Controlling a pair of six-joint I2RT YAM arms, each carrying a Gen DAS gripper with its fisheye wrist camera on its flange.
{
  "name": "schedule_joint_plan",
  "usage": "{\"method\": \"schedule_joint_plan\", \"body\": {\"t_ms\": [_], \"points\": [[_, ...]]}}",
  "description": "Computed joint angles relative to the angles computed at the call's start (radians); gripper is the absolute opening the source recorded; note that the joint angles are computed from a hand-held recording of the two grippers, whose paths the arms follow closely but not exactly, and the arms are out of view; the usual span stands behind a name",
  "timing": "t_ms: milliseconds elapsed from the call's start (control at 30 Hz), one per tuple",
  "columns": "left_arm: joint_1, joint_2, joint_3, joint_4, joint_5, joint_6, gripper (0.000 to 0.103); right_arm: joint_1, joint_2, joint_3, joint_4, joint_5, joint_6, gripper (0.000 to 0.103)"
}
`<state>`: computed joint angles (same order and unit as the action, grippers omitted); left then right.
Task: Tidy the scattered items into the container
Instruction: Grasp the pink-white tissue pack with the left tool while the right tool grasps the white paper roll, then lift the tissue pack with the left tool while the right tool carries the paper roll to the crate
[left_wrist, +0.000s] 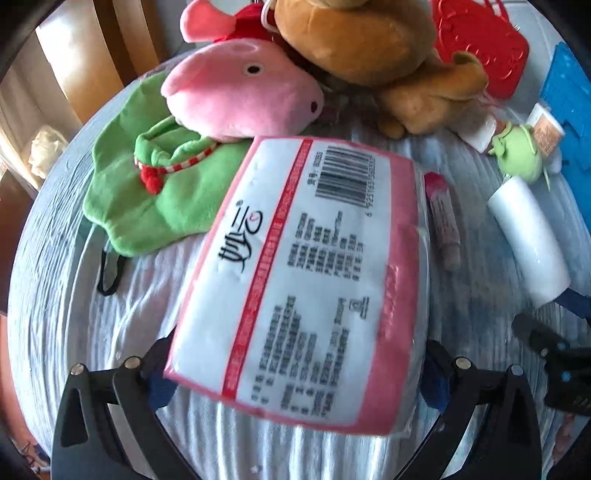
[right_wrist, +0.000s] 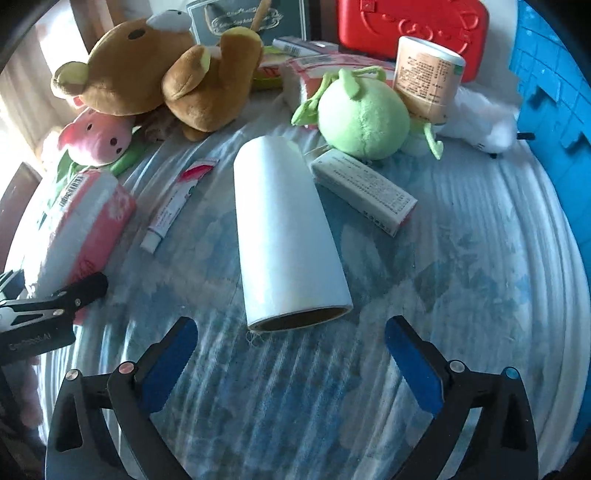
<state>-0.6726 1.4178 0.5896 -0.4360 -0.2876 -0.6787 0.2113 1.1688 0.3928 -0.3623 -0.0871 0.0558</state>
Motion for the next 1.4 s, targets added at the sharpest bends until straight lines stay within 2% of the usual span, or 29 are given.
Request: {"method": "schedule_joint_plan", "body": {"t_ms": [67,133,200,233,300,333,400,500,567,700,833,967,1000,1067,1133,1233,1400], "points": [[-0.037,-0.039,0.006,-0.028,-0.057,-0.007,0.102,-0.044,-0.067,0.005,-0.045,-0.057,0.002,0.096],[-0.064,-0.029,0.017,-0.015,-0.092,-0.013,0.102,-0.035,-0.125,0.010,-0.062,-0.049,0.004,0.096],[-0.059,0.025,0.032,0.011,-0.079,-0.014,0.102,-0.015,-0.134,0.017,-0.057,-0.033,0.009,0.095],[-0.045,0.059,0.043,0.019,-0.056,-0.013,0.102,-0.006,-0.121,0.020,-0.048,-0.026,0.012,0.092],[-0.026,0.090,0.035,0.058,-0.020,-0.023,0.102,-0.014,-0.041,0.029,0.017,-0.025,0.003,0.077],[-0.024,0.088,0.022,0.086,-0.018,-0.038,0.102,-0.013,-0.007,0.030,0.049,-0.017,-0.001,0.075],[-0.029,0.104,0.032,0.101,-0.030,-0.043,0.098,-0.003,0.100,0.054,0.134,0.000,-0.003,0.069],[-0.063,0.110,0.059,0.072,-0.088,-0.065,0.092,0.021,0.122,0.052,0.165,0.047,0.011,0.048],[-0.085,0.093,0.069,0.043,-0.104,-0.092,0.091,0.017,0.105,0.054,0.136,0.029,0.018,0.048],[-0.178,0.067,0.130,-0.063,-0.182,-0.173,0.091,0.009,-0.015,0.039,0.044,-0.003,0.001,0.047],[-0.257,0.007,0.189,-0.195,-0.238,-0.245,0.091,-0.028,-0.176,0.068,-0.103,-0.052,-0.024,0.045],[-0.307,-0.048,0.250,-0.305,-0.303,-0.301,0.091,0.050,-0.262,0.092,-0.148,-0.019,0.028,0.045],[-0.376,-0.110,0.254,-0.406,-0.322,-0.378,0.091,0.058,-0.303,0.109,-0.187,-0.019,0.031,0.045],[-0.449,-0.142,0.303,-0.513,-0.367,-0.454,0.091,0.119,-0.365,0.196,-0.305,0.016,0.077,0.045],[-0.465,-0.158,0.374,-0.584,-0.395,-0.447,0.091,0.103,-0.334,0.248,-0.288,0.009,0.071,0.045],[-0.531,-0.177,0.446,-0.669,-0.447,-0.472,0.091,0.183,-0.408,0.296,-0.346,0.092,0.131,0.045],[-0.621,-0.186,0.568,-0.784,-0.500,-0.515,0.091,0.342,-0.489,0.436,-0.509,0.278,0.237,0.045]]}}
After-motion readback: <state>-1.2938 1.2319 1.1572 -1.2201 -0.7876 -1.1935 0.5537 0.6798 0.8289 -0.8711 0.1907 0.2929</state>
